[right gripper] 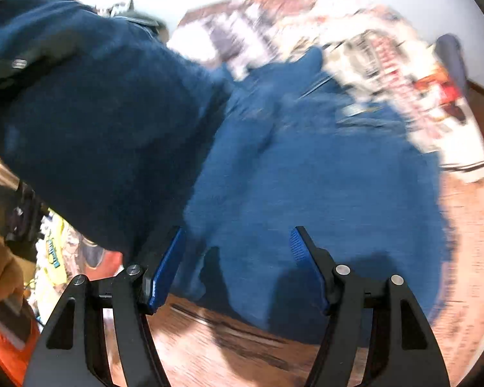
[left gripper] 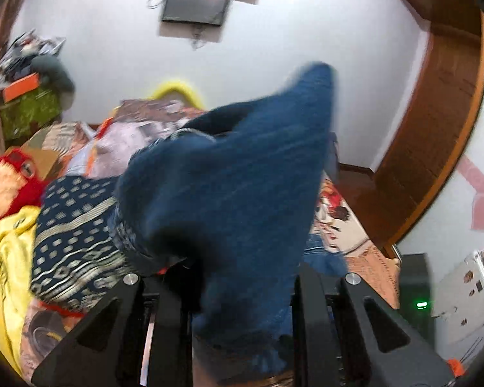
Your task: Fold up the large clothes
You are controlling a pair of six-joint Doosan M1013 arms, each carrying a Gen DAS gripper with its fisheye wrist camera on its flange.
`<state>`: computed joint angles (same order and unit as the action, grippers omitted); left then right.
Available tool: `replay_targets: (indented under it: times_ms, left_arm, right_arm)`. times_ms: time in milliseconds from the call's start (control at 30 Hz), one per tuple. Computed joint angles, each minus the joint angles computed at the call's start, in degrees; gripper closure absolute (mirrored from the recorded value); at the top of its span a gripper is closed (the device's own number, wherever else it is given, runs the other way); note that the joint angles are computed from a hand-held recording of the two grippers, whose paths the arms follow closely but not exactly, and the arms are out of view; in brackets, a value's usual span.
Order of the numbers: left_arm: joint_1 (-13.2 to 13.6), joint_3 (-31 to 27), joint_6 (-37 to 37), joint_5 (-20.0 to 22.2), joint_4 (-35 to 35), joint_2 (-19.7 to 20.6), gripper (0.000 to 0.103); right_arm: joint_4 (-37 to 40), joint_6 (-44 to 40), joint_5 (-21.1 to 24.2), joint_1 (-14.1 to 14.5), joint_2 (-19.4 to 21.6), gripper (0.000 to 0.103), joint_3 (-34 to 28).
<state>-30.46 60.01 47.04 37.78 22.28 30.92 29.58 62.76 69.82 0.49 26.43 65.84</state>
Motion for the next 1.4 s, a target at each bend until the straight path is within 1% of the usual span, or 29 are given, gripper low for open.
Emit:
replay_targets:
  times_ms: [67, 167, 200, 267, 300, 367, 400, 467, 500, 567, 600, 633, 667, 700, 733, 767, 800, 833, 867, 900, 967, 1000, 1033, 1067, 1100, 1167, 1267, 1333, 1400]
  left_arm:
    - [-0.78, -3.05, 3.59, 0.78, -1.76, 1.90, 0.085]
    - [-1.98, -9.90, 13.48, 3.22, -9.34, 6.39, 0.085]
    - [-2.51, -11.41, 15.83, 4.10, -11.42, 7.50, 0.085]
    - [-3.42, -14.56, 21.67, 7.09, -16.56, 10.03, 0.085]
    - [-3.79, -16.76, 25.75, 9.81, -20.05, 11.79, 0.085]
    - [-4.24, -19.99, 30.34, 14.93, -23.04, 14.38, 0.083]
    - [-4.61, -21.92, 31.88, 18.96, -23.57, 16.02, 0.082]
    - [-5.11, -22.43, 33.02, 22.42, -22.33, 17.15, 0.080]
    - [-5.39, -21.14, 34.44, 21.94, -21.60, 16.75, 0.080]
    - [-6.22, -18.11, 35.07, 19.52, -18.68, 15.24, 0.077]
    - [-6.68, -17.66, 35.62, 20.05, -16.83, 14.77, 0.075]
    - [-6.80, -18.30, 36.44, 21.30, -16.54, 14.90, 0.070]
    - [-7.19, -18.20, 37.00, 22.17, -16.50, 14.69, 0.066]
    - [-7.13, -17.60, 38.05, 22.19, -17.17, 14.04, 0.066]
    - [-7.25, -16.26, 38.15, 21.31, -17.40, 13.27, 0.064]
    - [-7.06, -13.01, 38.40, 19.61, -18.01, 11.49, 0.060]
    - [-6.75, -12.16, 38.88, 19.60, -19.60, 10.63, 0.057]
    - [-6.29, -13.10, 39.58, 20.27, -21.33, 10.96, 0.053]
    - [-5.82, -12.19, 40.29, 20.09, -23.76, 10.09, 0.050]
    - [-5.48, -11.23, 40.84, 19.32, -25.26, 9.44, 0.050]
    - [-4.70, -8.21, 42.48, 16.76, -29.62, 7.10, 0.046]
    - [-4.07, -6.11, 42.81, 14.64, -31.51, 5.64, 0.045]
    - [-3.69, -5.22, 42.54, 13.53, -32.03, 4.92, 0.043]
    - [-3.35, -4.13, 41.68, 12.36, -31.75, 4.09, 0.041]
    - [-2.93, -3.02, 39.68, 11.02, -29.95, 3.22, 0.040]
    - [-2.48, -2.13, 35.65, 9.81, -24.79, 2.51, 0.040]
    - [-1.73, -2.12, 29.63, 10.63, -17.58, 2.55, 0.040]
    - [-0.51, -2.49, 26.69, 11.61, -17.05, 3.30, 0.040]
    - [0.72, -3.60, 25.30, 14.58, -18.39, 4.83, 0.040]
  right_arm:
    - [-1.22, 0.49, -2.68, -1.80, -1.29, 0.039, 0.96]
    - [-6.04, 2.63, -7.75, -3.40, -3.46, 0.039, 3.24]
    - [-7.05, 3.10, -8.88, -4.13, -4.11, 0.039, 4.12]
    - [-8.25, 4.38, -9.25, -5.36, -4.61, 0.039, 4.69]
    - [-8.98, 5.45, -9.50, -6.21, -4.95, 0.039, 5.35]
    - [-10.79, 7.51, -9.65, -7.11, -5.19, 0.039, 5.88]
    - [-11.67, 8.43, -9.77, -7.52, -5.36, 0.039, 6.26]
    - [-12.60, 9.54, -9.74, -8.27, -5.73, 0.039, 7.05]
    - [-12.70, 9.74, -9.68, -8.54, -5.92, 0.039, 7.38]
    - [-12.84, 9.81, -9.99, -8.93, -6.40, 0.039, 8.03]
    - [-12.85, 9.69, -10.42, -8.99, -6.68, 0.039, 8.34]
    - [-12.76, 9.39, -10.64, -9.17, -6.93, 0.039, 8.50]
    - [-12.83, 9.17, -11.06, -9.25, -7.21, 0.039, 8.70]
    - [-12.82, 9.02, -11.44, -9.38, -7.45, 0.039, 8.82]
    - [-12.65, 8.83, -11.81, -9.57, -7.96, 0.039, 9.34]
    - [-12.51, 8.86, -11.98, -9.70, -8.30, 0.039, 9.50]
    - [-12.15, 8.76, -12.21, -9.83, -8.74, 0.039, 9.79]
    - [-11.56, 8.50, -12.41, -9.98, -9.10, 0.039, 9.91]
    - [-10.94, 8.20, -12.74, -10.04, -9.44, 0.039, 9.98]
    - [-10.49, 7.87, -13.15, -10.03, -9.73, 0.039, 10.16]
    - [-9.50, 6.95, -13.93, -9.82, -10.25, 0.039, 10.04]
    - [-8.77, 6.18, -14.37, -9.71, -10.59, 0.039, 10.19]
    - [-8.28, 5.63, -14.59, -9.54, -10.73, 0.039, 10.15]
    - [-7.66, 4.78, -14.75, -9.30, -10.85, 0.039, 10.05]
    - [-7.13, 3.82, -14.76, -8.91, -10.83, 0.039, 9.75]
    - [-6.44, 2.35, -14.56, -8.09, -10.45, 0.039, 9.19]
    - [-6.41, 0.94, -13.72, -6.49, -9.19, 0.039, 7.79]
    - [-6.24, -0.66, -12.90, -5.27, -7.92, 0.039, 6.64]
    - [-6.63, -1.77, -11.52, -4.10, -6.39, 0.039, 5.19]
